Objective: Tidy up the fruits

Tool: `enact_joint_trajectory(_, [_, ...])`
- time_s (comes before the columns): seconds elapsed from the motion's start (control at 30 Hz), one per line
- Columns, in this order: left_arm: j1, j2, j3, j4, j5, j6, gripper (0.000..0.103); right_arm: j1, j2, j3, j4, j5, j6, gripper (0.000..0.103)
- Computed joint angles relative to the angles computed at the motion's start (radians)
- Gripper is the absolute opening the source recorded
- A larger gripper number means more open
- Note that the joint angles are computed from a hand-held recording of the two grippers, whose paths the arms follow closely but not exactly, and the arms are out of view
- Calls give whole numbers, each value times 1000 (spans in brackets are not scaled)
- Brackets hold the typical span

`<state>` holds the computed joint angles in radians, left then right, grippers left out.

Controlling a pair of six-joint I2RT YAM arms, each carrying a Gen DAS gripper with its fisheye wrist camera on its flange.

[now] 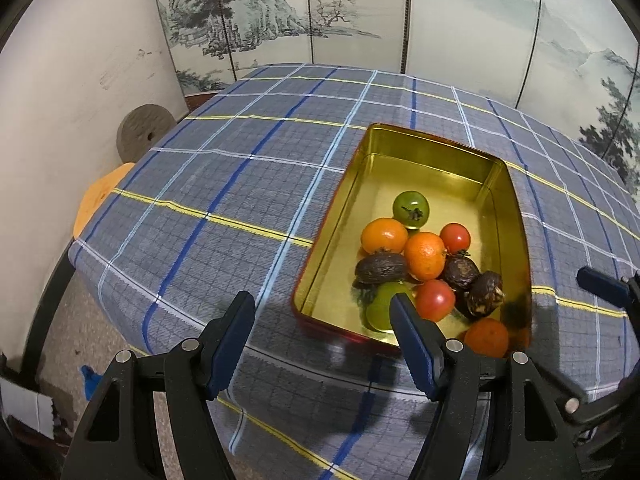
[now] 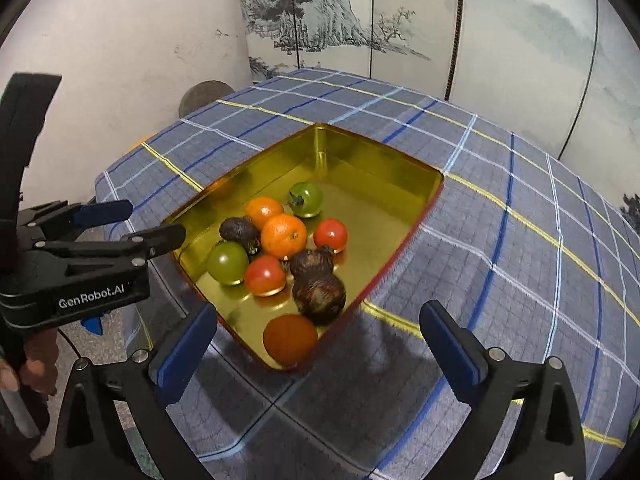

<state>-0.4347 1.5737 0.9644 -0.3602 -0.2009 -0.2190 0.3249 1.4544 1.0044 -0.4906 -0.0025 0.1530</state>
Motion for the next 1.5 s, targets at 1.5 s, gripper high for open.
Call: enact_joint_trajectory(1.5, [-44,15,17,-5,-2,-2,70,19,52,-49,-6,-5,36,101])
